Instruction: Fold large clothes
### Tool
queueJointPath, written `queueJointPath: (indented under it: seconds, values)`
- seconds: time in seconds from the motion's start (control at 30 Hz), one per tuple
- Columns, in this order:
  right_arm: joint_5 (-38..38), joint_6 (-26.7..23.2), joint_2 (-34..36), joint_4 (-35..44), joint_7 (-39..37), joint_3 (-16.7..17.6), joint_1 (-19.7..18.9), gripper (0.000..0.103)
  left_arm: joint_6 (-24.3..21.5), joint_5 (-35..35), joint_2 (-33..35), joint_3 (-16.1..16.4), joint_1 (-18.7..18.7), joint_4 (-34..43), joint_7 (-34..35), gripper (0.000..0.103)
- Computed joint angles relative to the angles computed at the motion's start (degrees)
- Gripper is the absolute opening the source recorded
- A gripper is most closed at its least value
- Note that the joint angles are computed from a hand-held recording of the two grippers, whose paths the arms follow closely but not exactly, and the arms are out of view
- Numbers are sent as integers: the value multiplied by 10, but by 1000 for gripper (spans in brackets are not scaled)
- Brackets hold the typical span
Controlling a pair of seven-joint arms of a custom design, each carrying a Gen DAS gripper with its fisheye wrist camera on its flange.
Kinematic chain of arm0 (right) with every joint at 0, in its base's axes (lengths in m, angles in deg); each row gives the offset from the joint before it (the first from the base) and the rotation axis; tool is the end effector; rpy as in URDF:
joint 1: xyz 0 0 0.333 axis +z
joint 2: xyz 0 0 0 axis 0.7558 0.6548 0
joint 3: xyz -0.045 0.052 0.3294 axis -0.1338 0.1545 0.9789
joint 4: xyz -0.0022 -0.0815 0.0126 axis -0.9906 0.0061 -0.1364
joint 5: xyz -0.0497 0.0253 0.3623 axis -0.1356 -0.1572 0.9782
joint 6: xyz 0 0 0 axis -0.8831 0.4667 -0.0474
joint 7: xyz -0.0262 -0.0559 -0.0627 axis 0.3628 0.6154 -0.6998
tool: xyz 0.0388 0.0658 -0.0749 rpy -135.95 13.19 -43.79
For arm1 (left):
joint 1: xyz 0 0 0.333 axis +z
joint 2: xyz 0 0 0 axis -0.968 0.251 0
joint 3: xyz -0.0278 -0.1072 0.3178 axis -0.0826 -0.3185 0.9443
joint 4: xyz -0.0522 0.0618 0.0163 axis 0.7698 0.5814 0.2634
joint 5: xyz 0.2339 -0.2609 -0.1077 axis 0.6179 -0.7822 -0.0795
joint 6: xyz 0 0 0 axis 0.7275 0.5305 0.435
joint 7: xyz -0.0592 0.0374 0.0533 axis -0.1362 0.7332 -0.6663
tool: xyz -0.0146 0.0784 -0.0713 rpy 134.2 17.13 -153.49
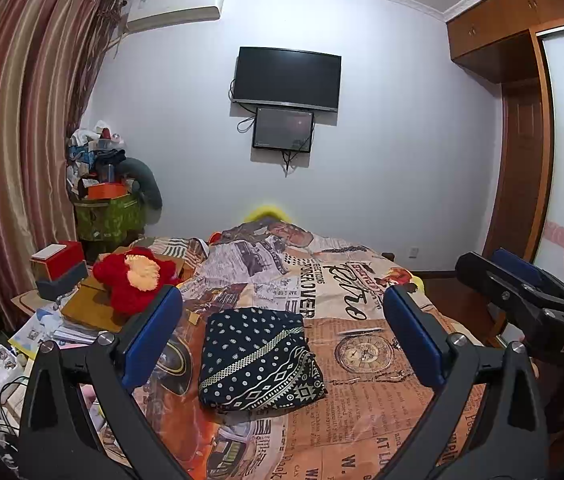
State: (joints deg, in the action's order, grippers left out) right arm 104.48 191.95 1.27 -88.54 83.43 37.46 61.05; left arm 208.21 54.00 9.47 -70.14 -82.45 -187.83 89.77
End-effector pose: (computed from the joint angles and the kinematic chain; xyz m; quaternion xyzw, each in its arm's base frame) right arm 0.5175 0.0229 0.7189 -0.6399 0.4233 -0.2920 0.5710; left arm 0.4600 -0.2584 0.7261 -0.5880 0.5273 -0.4573 0.4089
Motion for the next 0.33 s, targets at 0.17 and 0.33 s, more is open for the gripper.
queueJointPath:
  seconds: [0.17, 0.33]
  values:
    - [0, 0, -2, -2, 1, 0, 1, 103, 1, -4, 0, 1, -1, 1, 5, 101]
    - [-1, 1, -2, -2, 1, 0, 1, 103, -2, -1, 0, -1, -1, 1, 9, 101]
